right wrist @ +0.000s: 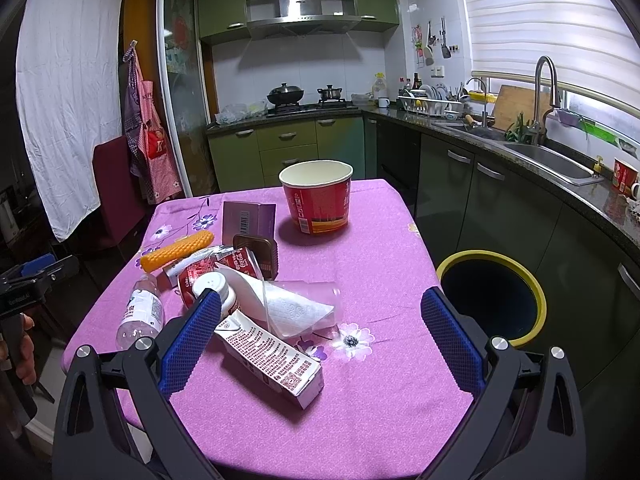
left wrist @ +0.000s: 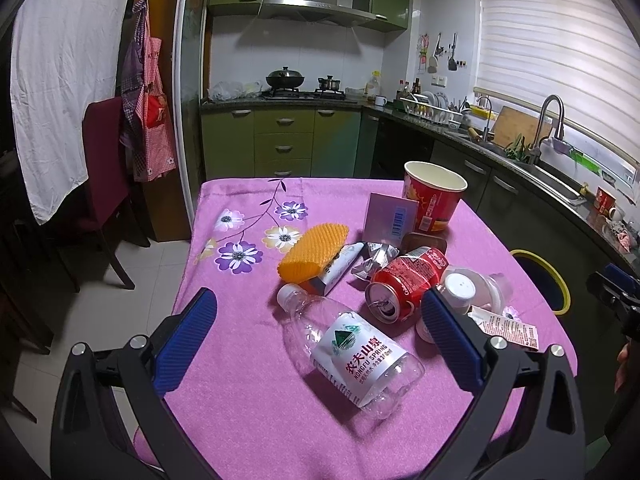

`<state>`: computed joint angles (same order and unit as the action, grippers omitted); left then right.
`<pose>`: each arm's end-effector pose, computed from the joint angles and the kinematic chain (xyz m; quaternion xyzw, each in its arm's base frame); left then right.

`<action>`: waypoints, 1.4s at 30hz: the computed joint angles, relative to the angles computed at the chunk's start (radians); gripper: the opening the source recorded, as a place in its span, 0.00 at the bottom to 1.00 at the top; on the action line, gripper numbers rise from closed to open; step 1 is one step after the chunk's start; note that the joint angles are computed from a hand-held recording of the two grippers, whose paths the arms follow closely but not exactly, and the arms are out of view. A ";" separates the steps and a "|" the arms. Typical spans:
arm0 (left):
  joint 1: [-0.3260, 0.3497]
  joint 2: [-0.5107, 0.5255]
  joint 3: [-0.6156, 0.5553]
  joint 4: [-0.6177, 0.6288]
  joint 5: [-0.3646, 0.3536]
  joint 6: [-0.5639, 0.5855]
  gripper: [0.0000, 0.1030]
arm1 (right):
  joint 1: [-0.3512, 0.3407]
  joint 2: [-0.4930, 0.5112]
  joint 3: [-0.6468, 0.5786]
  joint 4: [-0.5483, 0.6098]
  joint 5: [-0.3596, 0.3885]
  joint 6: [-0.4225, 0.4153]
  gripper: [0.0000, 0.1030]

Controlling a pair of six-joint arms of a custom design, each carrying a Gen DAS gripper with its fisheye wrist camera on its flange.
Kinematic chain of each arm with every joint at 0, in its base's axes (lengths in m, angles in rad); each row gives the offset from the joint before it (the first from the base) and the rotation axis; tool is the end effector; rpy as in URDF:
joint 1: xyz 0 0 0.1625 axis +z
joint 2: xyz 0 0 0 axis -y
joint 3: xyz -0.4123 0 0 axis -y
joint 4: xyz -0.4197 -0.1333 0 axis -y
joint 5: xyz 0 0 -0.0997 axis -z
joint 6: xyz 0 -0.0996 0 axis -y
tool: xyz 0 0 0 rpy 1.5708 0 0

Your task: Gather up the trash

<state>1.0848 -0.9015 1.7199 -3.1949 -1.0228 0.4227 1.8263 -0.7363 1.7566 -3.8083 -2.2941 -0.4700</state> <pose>-0.1506 -0.6816 0.1925 0.2934 0.8423 -0.3851 0.2369 0.2243 -0.5921 0.1494 0.0832 -0.7892 0.5006 0.3459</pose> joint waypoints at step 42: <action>0.006 0.009 -0.010 0.038 0.009 -0.015 0.95 | -0.013 0.011 -0.011 0.023 0.000 0.017 0.96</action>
<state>1.0911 -0.8930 1.7098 -3.1573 -1.0135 0.4081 1.8135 -0.7255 1.7454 -3.7849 -2.2939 -0.4529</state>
